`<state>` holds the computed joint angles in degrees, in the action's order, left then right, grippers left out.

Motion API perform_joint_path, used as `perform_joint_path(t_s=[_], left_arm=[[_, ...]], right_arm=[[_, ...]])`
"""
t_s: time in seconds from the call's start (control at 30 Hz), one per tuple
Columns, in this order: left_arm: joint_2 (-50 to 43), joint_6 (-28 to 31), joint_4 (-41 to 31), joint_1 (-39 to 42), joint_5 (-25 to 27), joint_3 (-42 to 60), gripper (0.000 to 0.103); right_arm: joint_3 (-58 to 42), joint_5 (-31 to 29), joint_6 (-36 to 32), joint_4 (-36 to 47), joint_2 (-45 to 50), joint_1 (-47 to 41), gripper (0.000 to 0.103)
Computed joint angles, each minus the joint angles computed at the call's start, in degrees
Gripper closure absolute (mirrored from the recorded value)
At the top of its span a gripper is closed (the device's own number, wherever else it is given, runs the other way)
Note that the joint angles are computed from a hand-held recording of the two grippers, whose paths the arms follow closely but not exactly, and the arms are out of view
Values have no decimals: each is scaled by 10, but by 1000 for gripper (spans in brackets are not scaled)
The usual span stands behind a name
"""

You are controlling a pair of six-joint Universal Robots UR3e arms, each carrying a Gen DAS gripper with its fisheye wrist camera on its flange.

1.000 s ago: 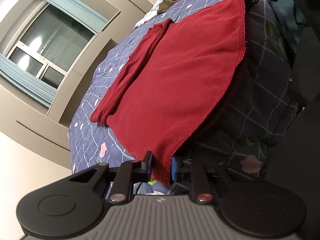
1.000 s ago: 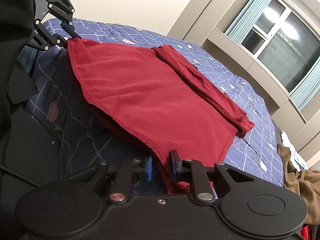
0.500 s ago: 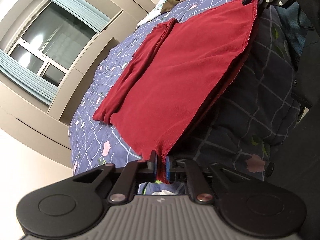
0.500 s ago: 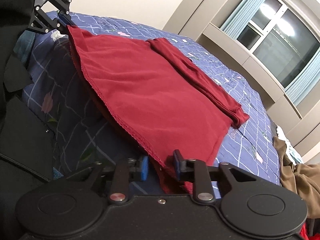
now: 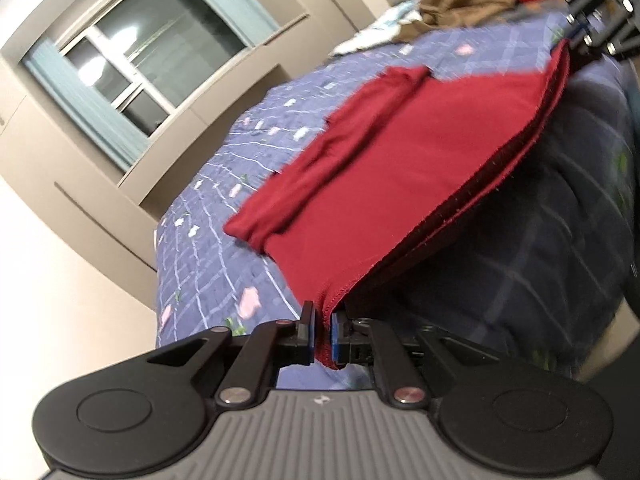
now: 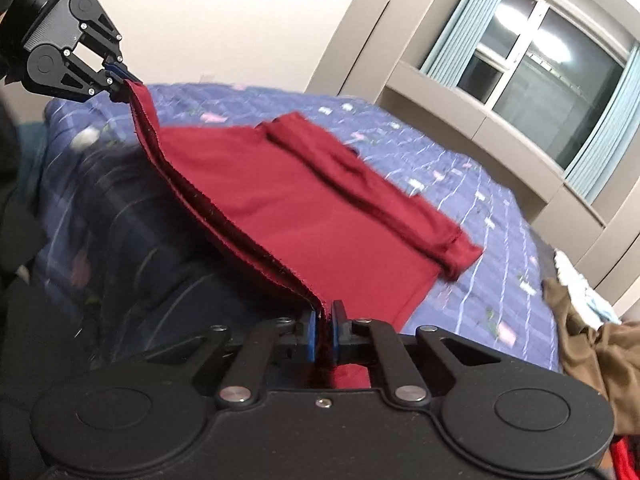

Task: Fold small clothes
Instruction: 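Lift the hem with both tools and fold it toward the collar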

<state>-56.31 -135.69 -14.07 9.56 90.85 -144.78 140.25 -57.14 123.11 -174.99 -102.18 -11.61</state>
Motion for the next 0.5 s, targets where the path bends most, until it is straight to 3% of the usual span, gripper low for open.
perform_joint_path(t_s=[0.27, 0.5], left_arm=[[-158, -55, 17, 30, -43, 184, 99], [-355, -82, 63, 18, -22, 388, 99]], right_arm=[[-231, -28, 52, -27, 174, 45, 97], [-529, -77, 63, 32, 357, 93, 97]])
